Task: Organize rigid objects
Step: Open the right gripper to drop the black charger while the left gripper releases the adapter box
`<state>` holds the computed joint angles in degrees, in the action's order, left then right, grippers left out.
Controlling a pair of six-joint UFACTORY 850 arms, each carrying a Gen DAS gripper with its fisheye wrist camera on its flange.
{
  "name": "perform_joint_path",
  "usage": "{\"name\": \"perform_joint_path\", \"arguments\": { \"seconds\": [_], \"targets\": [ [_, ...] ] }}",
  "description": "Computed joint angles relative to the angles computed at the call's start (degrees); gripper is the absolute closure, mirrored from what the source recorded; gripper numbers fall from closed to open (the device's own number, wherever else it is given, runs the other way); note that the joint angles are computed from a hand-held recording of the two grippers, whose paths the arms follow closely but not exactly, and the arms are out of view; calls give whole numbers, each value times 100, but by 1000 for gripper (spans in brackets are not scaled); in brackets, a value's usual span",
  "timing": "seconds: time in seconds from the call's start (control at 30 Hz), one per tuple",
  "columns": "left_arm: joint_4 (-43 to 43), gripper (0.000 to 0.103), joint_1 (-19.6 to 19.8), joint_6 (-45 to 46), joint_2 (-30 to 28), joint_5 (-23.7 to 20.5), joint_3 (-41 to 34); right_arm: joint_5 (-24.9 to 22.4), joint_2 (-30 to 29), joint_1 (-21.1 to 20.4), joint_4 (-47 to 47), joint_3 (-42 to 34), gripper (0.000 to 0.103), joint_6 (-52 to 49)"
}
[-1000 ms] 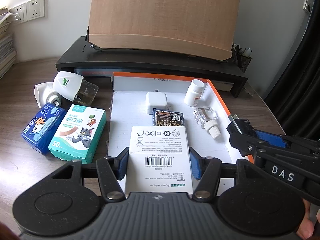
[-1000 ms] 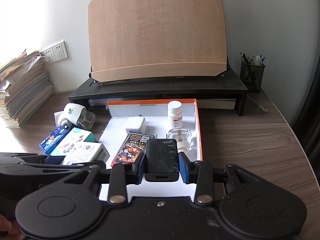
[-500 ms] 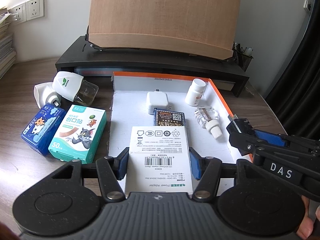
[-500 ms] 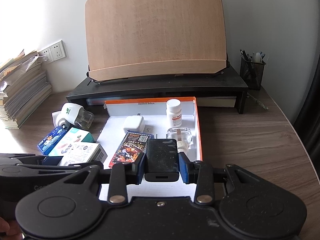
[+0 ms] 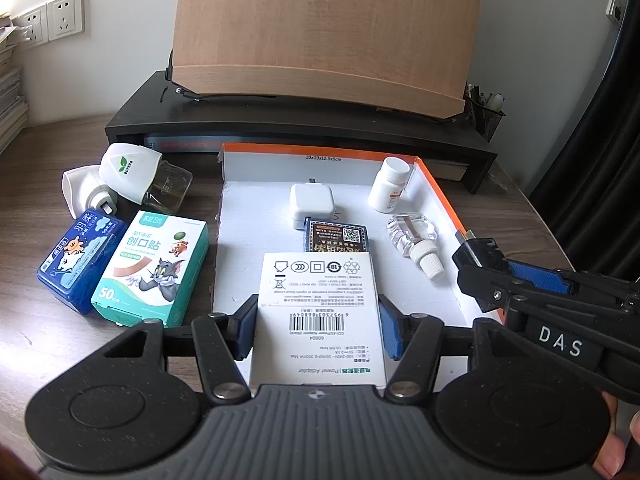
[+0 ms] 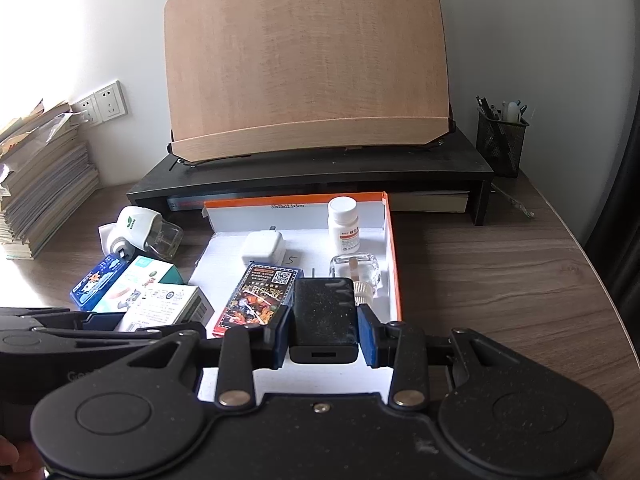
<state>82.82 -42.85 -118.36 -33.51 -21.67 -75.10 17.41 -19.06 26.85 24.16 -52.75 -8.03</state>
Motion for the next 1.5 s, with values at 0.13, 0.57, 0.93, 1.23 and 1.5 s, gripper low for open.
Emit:
{"name": "perform_joint_path", "arguments": {
  "seconds": [0.13, 0.57, 0.93, 1.23, 1.5],
  "targets": [
    [2, 43, -1, 8, -17, 4, -20, 22, 4, 8, 42, 4, 60, -28],
    [43, 43, -12, -45, -44, -23, -50, 9, -4, 23, 177, -1, 60, -157],
    [44, 44, -20, -76, -19, -34, -12, -24, -18, 33, 125, 1, 60, -117],
    [35, 43, -6, -57, -11, -19, 3, -57, -52, 47, 137, -41, 68, -197],
    [-27, 43, 31, 32, -20, 54, 0, -17, -77, 35, 283, -85, 68, -356]
  ]
}}
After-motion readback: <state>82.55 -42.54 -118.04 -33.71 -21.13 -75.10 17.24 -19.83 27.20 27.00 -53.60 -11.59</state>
